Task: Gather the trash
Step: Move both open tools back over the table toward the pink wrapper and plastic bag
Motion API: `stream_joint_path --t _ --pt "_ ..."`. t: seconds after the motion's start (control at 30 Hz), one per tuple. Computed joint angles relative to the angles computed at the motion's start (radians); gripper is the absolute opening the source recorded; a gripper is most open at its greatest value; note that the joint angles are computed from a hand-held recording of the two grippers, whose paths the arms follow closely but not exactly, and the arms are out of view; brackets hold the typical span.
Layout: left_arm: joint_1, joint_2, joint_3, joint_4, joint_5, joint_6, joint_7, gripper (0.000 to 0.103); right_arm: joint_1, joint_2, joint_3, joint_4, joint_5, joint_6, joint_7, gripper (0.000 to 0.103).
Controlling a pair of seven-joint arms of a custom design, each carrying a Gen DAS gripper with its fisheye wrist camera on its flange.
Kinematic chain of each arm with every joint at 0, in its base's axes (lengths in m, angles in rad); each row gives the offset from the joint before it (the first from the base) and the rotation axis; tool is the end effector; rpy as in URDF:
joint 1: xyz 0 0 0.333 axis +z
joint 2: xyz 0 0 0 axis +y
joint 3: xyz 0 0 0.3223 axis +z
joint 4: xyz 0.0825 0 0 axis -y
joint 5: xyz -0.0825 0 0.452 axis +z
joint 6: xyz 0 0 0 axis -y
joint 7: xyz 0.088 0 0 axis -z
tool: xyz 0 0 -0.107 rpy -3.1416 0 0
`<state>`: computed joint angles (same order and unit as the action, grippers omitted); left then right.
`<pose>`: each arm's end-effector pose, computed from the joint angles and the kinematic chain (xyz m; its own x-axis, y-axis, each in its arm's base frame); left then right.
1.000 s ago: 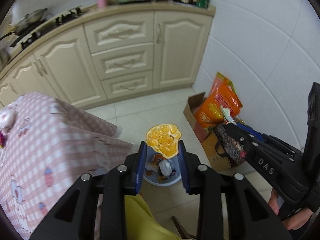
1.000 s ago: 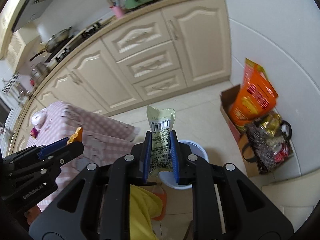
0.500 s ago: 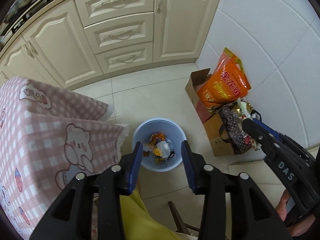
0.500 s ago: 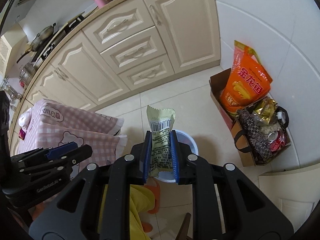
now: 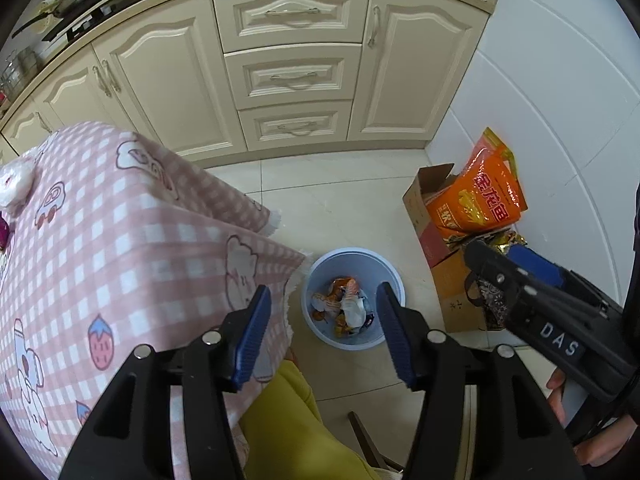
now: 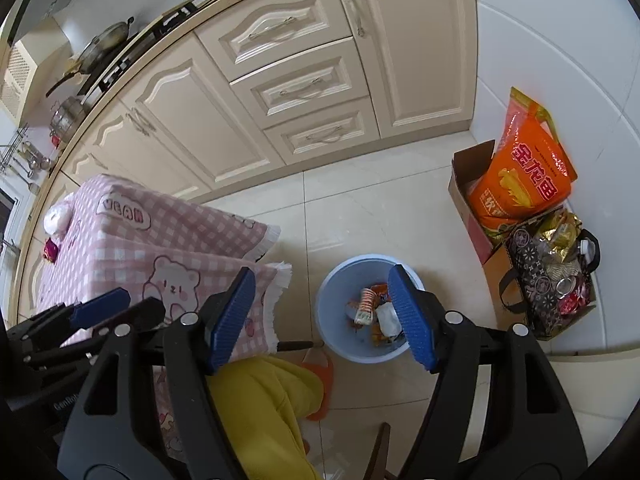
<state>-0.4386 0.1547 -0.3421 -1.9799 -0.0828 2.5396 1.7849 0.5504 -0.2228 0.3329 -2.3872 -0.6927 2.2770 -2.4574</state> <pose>0.4881 -0.4730 0.4091 -0.8007 -0.5981 0.0349 -0.5566 0.7211 -0.4125 0.3507 0.4019 0.3840 -0.7078 -0.6269 -0.3256 -0.4461 0.7541 -0.4819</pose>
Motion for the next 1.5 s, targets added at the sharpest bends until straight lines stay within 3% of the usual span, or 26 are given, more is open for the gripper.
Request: stream_joint_path --t 0.47,0.8,1.0,1.17,1.5 --pt "0.024 -0.083 0.002 -0.077 -0.124 0.023 0.103 0.057 0.040 0.059 0.009 0.115 0.000 -0.099 -0.022 0.069" --pt "0.059 -0.189 0.053 -0.153 -0.241 0.060 0.175 0.062 0.084 0.198 -0.030 0.307 -0.077 -0.138 -0.107 0.069" --pt "0.105 -0.220 0.095 -0.165 -0.228 0.089 0.138 0.065 0.118 0.352 -0.084 0.506 -0.122 -0.115 -0.254 0.071" --pt "0.166 -0.205 0.126 -0.137 -0.149 0.106 0.039 0.070 0.155 0.489 -0.148 0.689 -0.122 -0.074 -0.402 0.073" --pt "0.267 -0.086 0.163 0.005 -0.010 0.069 -0.132 0.075 0.191 0.808 -0.239 1.131 0.025 -0.038 -0.770 0.076"
